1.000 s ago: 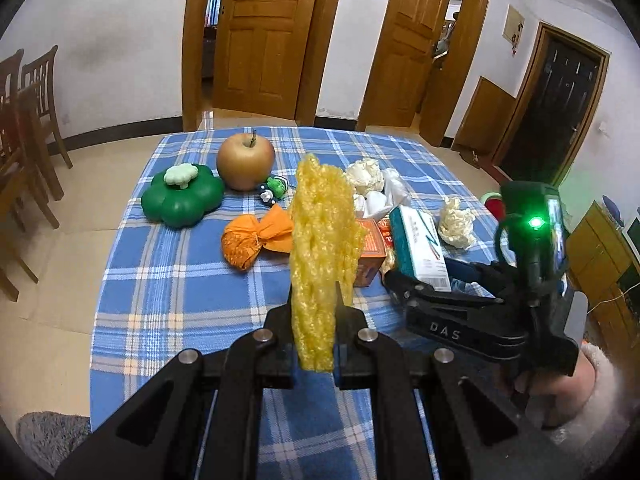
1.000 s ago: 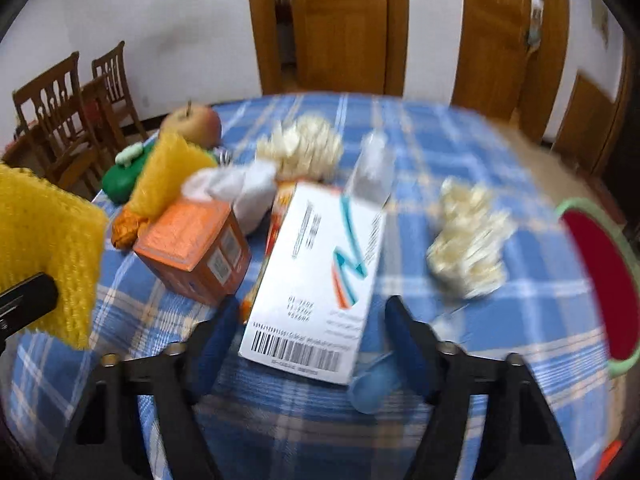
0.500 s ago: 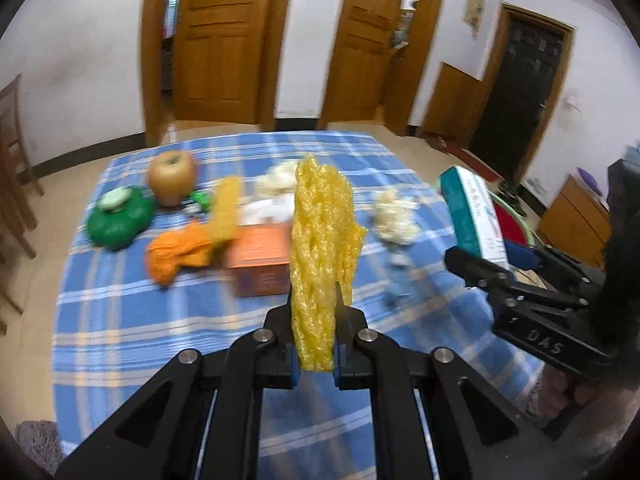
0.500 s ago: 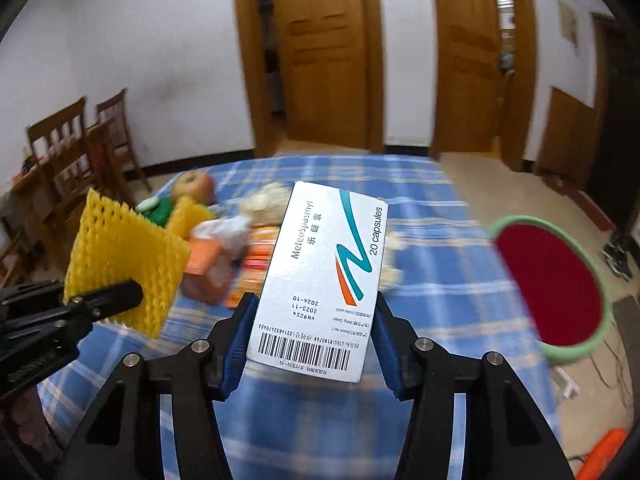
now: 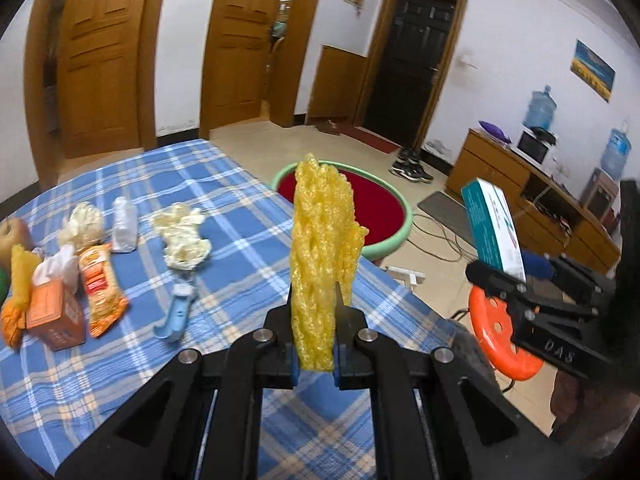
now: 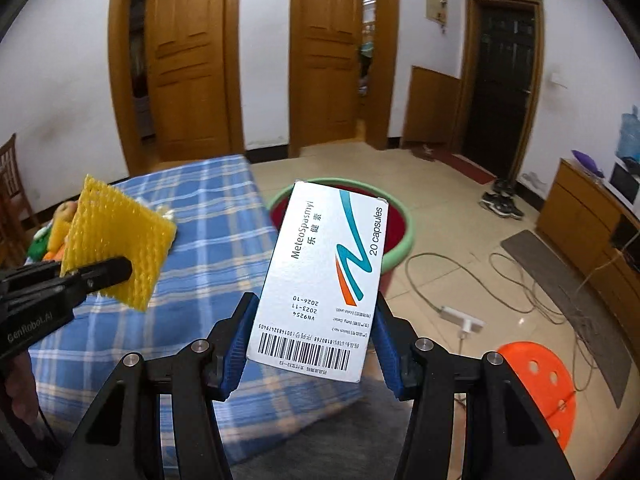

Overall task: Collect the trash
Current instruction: 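Carry the foam net and medicine box with both tools over the red basin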

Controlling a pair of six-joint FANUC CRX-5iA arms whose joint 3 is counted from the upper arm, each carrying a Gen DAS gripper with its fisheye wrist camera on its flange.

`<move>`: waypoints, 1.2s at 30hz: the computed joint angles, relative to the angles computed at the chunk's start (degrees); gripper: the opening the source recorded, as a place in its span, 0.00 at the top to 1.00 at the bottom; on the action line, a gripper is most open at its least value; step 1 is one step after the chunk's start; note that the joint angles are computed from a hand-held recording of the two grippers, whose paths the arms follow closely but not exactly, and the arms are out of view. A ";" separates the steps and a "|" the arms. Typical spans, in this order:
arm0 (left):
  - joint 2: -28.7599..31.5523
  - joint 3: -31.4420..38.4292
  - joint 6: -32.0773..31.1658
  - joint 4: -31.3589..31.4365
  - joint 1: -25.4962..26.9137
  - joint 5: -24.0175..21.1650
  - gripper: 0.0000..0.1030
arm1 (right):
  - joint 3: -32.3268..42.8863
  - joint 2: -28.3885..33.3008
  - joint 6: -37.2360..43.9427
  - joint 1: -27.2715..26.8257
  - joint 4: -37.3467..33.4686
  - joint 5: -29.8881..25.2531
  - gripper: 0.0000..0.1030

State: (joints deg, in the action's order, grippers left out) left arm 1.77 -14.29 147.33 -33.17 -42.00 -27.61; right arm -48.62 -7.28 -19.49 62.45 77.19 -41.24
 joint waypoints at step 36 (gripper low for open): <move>10.21 8.06 -13.65 11.84 7.14 -1.00 0.89 | 3.77 8.35 -5.20 -18.34 16.85 12.61 0.45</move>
State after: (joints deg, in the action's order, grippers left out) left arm 11.97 -6.23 133.69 -21.33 -34.86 -28.61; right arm -44.85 1.07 -24.69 44.11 94.04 -28.62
